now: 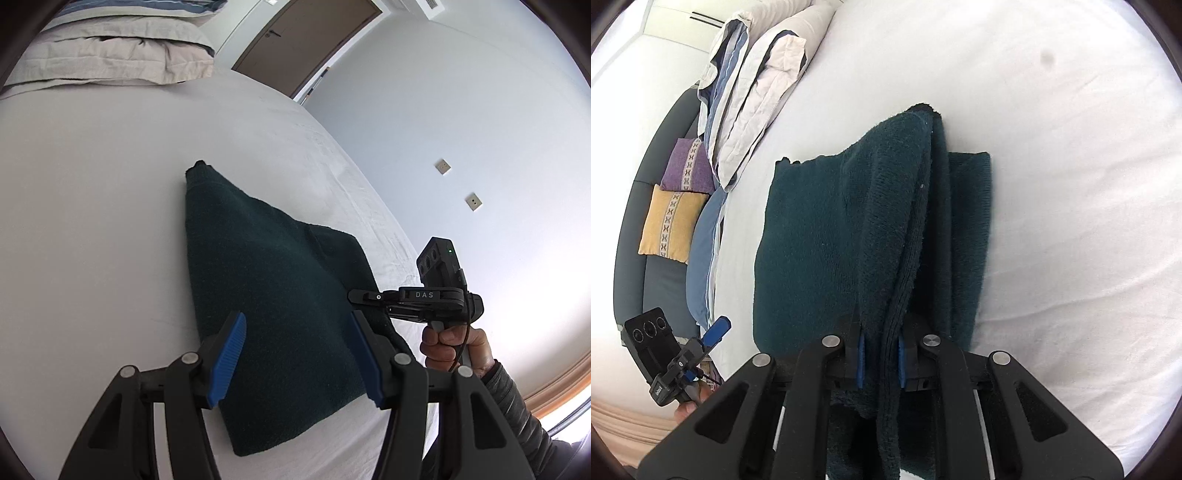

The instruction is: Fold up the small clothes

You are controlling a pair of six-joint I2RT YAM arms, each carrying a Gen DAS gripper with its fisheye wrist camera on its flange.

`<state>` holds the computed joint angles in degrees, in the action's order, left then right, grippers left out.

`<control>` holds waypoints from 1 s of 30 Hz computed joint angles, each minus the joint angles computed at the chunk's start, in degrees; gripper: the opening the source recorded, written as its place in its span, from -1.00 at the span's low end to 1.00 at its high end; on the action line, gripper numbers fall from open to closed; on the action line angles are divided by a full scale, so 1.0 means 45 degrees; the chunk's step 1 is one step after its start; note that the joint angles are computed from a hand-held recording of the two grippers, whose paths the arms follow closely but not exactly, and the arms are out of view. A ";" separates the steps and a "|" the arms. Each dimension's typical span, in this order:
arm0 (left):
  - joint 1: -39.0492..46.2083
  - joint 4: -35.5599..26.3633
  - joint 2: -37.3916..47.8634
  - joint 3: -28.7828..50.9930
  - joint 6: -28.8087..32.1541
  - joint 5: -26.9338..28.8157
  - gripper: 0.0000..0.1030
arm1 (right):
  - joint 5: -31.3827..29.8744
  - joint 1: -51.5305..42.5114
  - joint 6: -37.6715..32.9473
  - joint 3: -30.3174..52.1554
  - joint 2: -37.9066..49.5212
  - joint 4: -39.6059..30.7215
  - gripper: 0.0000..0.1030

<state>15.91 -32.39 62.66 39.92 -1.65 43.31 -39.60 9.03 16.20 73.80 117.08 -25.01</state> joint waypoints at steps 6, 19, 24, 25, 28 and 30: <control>-0.1746 0.1063 0.0630 0.0429 -0.0750 -0.1056 0.15 | -0.0313 -0.0348 -0.0142 -0.0010 0.0121 0.0113 -0.79; -0.2297 0.3571 0.3270 -0.0370 -0.0793 -0.1512 0.16 | -0.1508 -0.1209 0.1199 -0.2305 0.0296 0.3433 -0.71; -0.2725 0.3751 0.2989 -0.0596 -0.0894 -0.2098 0.16 | -0.0035 -0.1140 0.2243 -0.4984 -0.3598 0.5055 -0.64; -0.2832 0.3790 0.2899 -0.0672 -0.0887 -0.2244 0.16 | -0.0512 -0.1001 0.2451 -0.5494 -0.4281 0.5576 -0.65; -0.2984 0.3689 0.2743 -0.0707 -0.0841 -0.2519 0.16 | -0.0862 0.0073 0.2676 -0.5952 -0.4820 0.5998 -0.65; -0.3163 0.3582 0.2654 -0.0678 -0.0849 -0.2774 0.16 | -0.0738 0.0679 0.3038 -0.5916 -0.4020 0.6328 -0.64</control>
